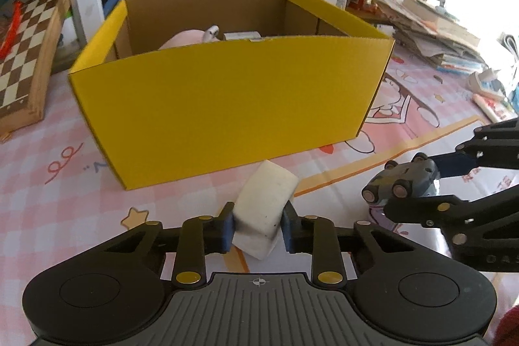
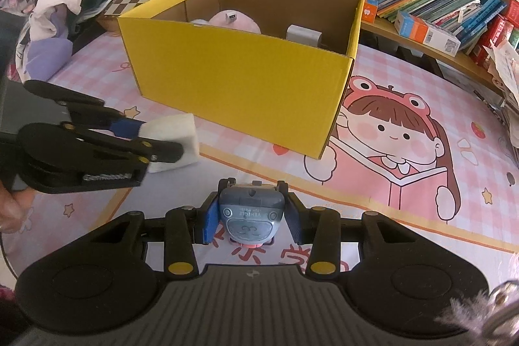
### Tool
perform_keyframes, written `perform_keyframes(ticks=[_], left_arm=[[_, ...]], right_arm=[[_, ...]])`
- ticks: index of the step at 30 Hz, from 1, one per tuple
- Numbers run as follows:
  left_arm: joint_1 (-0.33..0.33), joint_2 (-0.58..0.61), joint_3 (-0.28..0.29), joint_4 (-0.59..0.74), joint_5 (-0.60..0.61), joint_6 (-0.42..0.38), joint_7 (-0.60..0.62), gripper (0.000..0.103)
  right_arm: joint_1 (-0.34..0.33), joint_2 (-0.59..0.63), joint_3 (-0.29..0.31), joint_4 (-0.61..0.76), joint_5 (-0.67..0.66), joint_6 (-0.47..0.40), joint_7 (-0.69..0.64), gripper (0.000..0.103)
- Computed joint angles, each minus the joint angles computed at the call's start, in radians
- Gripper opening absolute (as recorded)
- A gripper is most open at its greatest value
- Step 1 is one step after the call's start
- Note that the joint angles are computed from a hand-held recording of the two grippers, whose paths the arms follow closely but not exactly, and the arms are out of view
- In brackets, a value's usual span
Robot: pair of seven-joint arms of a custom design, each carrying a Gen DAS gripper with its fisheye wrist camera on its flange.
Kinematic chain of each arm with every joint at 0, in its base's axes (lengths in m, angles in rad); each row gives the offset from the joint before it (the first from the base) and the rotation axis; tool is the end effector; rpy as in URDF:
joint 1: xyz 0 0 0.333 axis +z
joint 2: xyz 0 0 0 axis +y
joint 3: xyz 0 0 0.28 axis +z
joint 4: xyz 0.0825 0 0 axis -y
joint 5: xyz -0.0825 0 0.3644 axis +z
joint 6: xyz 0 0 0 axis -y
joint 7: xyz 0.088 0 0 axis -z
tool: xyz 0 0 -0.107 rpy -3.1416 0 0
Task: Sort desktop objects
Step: 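Close the left gripper on the white foam block while the right gripper holds the car, then carry the foam block and toy car with both grippers over the yellow box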
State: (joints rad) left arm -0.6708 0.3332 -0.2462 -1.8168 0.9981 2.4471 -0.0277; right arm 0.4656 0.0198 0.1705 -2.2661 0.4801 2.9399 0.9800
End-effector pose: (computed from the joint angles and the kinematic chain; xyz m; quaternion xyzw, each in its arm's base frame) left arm 0.3957 -0.4967 0.3697 -0.6661 0.6556 -0.2764 0.2236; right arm 0.4582 0.3009 0.3978 -0.8708 0.3601 -0.1276 0.3093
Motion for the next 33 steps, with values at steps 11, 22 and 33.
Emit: perform_keyframes(ticks=[11, 22, 33], left_arm=[[0.003, -0.130, -0.050, -0.122, 0.037, -0.041, -0.132, 0.024], [0.012, -0.201, -0.100, -0.189, 0.055, -0.060, -0.165, 0.023], [0.025, -0.279, -0.134, -0.252, 0.084, -0.065, -0.192, 0.022]], right_arm=[[0.025, -0.056, 0.005, -0.055, 0.001, 0.010, 0.018, 0.040], [0.066, -0.123, 0.009, -0.125, -0.006, 0.038, 0.056, 0.040], [0.075, -0.182, 0.012, -0.173, -0.069, 0.047, 0.171, 0.040]])
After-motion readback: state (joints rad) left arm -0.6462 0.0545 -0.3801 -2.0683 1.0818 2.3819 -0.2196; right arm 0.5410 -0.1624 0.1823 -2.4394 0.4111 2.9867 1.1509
